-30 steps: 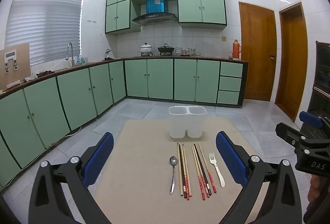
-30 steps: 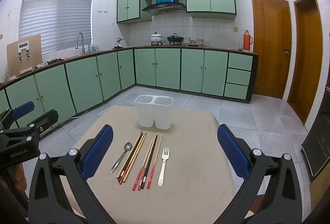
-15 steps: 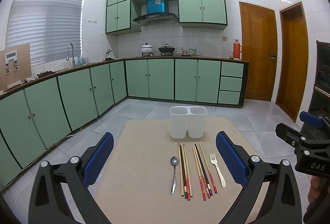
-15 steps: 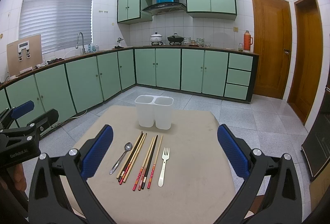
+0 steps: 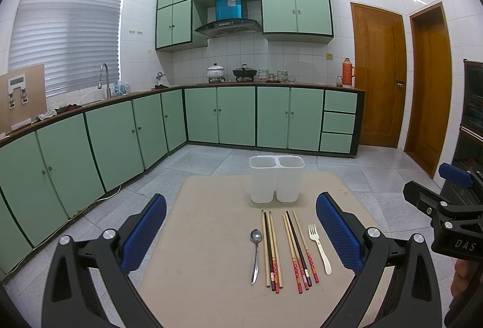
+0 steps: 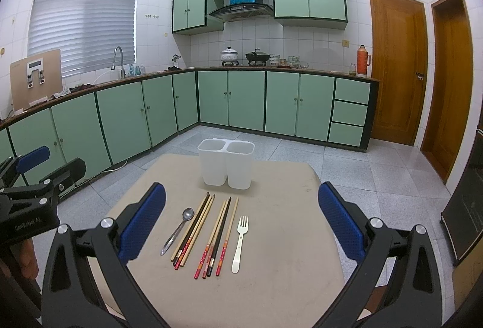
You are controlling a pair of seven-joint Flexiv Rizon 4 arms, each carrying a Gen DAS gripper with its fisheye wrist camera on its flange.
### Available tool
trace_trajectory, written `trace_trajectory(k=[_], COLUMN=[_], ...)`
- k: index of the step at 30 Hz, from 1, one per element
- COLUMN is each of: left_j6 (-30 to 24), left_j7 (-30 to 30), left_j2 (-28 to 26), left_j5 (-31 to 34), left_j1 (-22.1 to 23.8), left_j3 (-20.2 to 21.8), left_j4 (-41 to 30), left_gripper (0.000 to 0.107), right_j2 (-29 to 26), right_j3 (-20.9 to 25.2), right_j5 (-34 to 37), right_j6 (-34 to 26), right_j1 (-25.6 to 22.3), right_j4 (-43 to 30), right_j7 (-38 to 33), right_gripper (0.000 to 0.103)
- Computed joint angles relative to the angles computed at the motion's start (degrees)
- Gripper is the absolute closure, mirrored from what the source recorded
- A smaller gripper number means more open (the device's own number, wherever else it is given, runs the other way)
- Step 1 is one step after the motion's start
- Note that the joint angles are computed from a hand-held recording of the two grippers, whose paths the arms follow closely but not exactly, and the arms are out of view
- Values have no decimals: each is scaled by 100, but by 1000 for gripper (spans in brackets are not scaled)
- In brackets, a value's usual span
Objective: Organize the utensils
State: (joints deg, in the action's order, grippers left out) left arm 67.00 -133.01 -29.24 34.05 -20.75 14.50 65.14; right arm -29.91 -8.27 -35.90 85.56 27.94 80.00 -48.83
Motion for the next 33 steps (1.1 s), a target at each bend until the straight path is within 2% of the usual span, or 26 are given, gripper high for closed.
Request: trace_trajectory(k=[33], left_j6=[-5], left_j7=[19], left_j2=[60], left_j5=[14], left_j1=[19], left_j3=[-28], left_j4=[61], left_gripper=[10], right_j2=[0], right_j3=[54], right_j5=[37], right_j6=[-60], right_j1=[-21], right_j4=[-25], right_j7=[-63], right_gripper=[5])
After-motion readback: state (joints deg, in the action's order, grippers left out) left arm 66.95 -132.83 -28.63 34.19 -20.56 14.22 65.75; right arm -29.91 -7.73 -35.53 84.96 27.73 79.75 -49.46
